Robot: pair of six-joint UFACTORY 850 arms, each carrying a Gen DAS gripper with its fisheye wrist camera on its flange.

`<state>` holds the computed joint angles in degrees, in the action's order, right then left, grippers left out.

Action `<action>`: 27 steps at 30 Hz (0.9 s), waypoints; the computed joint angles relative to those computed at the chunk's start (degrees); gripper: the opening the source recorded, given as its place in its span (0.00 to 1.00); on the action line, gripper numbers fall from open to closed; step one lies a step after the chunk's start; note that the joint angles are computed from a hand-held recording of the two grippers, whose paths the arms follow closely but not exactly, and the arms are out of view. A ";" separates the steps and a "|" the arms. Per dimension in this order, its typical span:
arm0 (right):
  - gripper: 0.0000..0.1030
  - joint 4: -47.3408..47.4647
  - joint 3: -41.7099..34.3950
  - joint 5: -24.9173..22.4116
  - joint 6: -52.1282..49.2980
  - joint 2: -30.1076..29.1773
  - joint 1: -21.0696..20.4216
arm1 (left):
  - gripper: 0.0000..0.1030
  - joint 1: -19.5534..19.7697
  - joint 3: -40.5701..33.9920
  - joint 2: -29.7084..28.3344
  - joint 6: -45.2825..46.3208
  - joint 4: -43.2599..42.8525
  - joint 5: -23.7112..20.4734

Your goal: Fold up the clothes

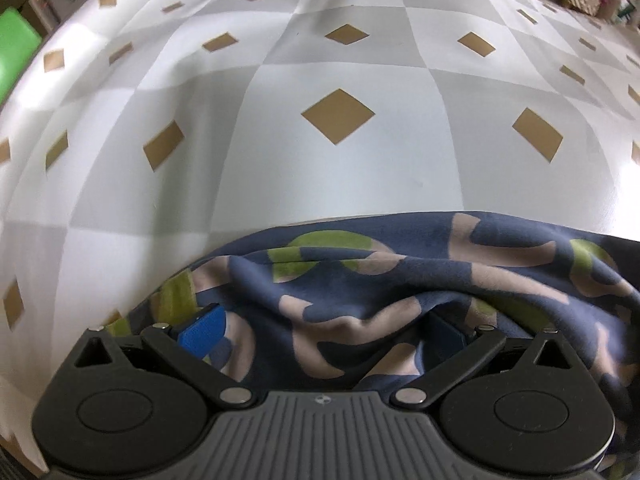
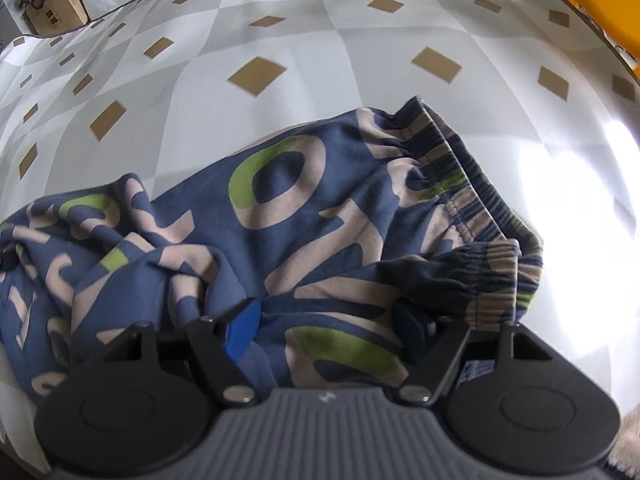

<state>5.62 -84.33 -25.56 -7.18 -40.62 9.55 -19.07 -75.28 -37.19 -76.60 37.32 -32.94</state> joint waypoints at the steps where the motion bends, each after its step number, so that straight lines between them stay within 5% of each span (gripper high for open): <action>1: 0.69 -0.22 1.09 0.37 0.50 0.70 0.13 | 1.00 0.19 0.30 0.27 1.06 -0.65 -0.24; 9: 0.69 -3.15 5.61 4.64 6.46 3.30 0.32 | 1.00 2.15 9.25 6.11 6.99 -15.67 6.66; 20: 0.72 -18.37 6.34 9.82 25.28 2.69 0.43 | 1.00 -2.30 12.27 8.41 0.60 -13.19 3.01; 27: 0.86 -22.32 4.60 9.95 28.64 1.09 0.96 | 1.00 -2.90 12.74 8.84 -2.18 -13.49 2.47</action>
